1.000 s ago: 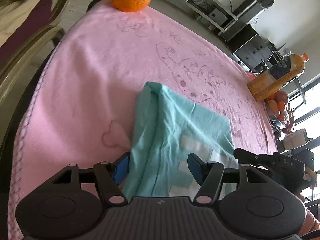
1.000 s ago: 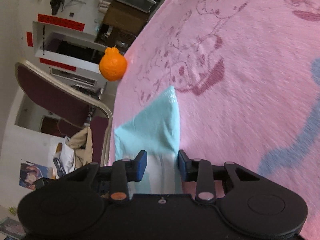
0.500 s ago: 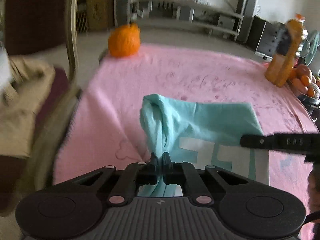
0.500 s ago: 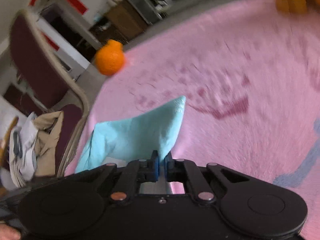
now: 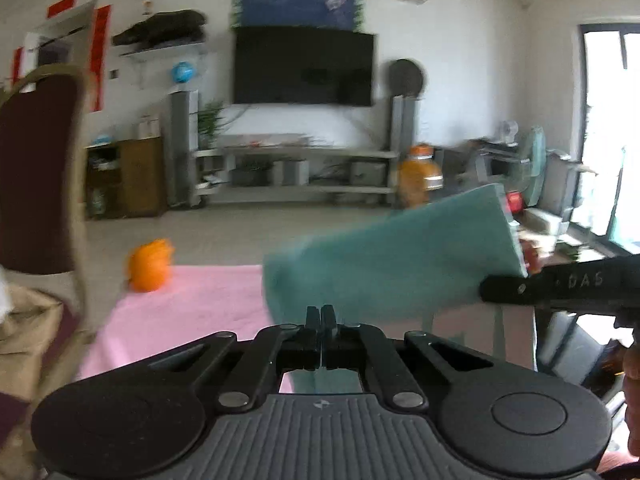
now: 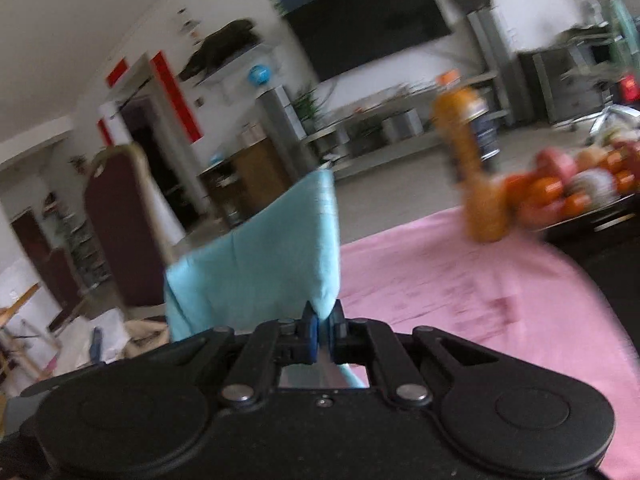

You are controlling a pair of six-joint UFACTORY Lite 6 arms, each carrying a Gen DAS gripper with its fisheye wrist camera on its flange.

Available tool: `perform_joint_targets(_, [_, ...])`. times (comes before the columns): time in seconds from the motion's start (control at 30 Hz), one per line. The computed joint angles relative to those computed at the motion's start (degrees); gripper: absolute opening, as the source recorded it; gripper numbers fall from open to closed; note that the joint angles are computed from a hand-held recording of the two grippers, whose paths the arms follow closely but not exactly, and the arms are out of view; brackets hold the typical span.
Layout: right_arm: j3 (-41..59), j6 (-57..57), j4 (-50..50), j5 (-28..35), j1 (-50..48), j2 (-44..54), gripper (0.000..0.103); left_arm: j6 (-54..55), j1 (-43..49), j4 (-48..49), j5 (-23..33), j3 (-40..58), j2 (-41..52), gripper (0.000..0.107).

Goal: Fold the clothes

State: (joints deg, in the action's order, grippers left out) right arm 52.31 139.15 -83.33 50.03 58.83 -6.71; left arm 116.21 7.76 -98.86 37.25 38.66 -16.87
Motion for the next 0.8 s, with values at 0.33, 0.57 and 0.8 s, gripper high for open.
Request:
perform_joint_targets(0.33, [-16.23,-13.47,17.68,13.61,1.24,-23.23,0.004,-3.55,-23.06,-2.09,-10.79,4.15,11.02,0.006])
perform_joint_targets(0.57, [-18.35,-18.88,17.3,11.75,-2.95,-29.33,0.004,-15.67,-18.65,8.43,-9.75,7.84,16.4,0.009])
perform_joint_targets(0.8, [-11.71,-22.0,16.92,11.71,0.43,-29.39,0.004,-21.78,-9.78,13.98,1.01,12.65,21.17,0.021])
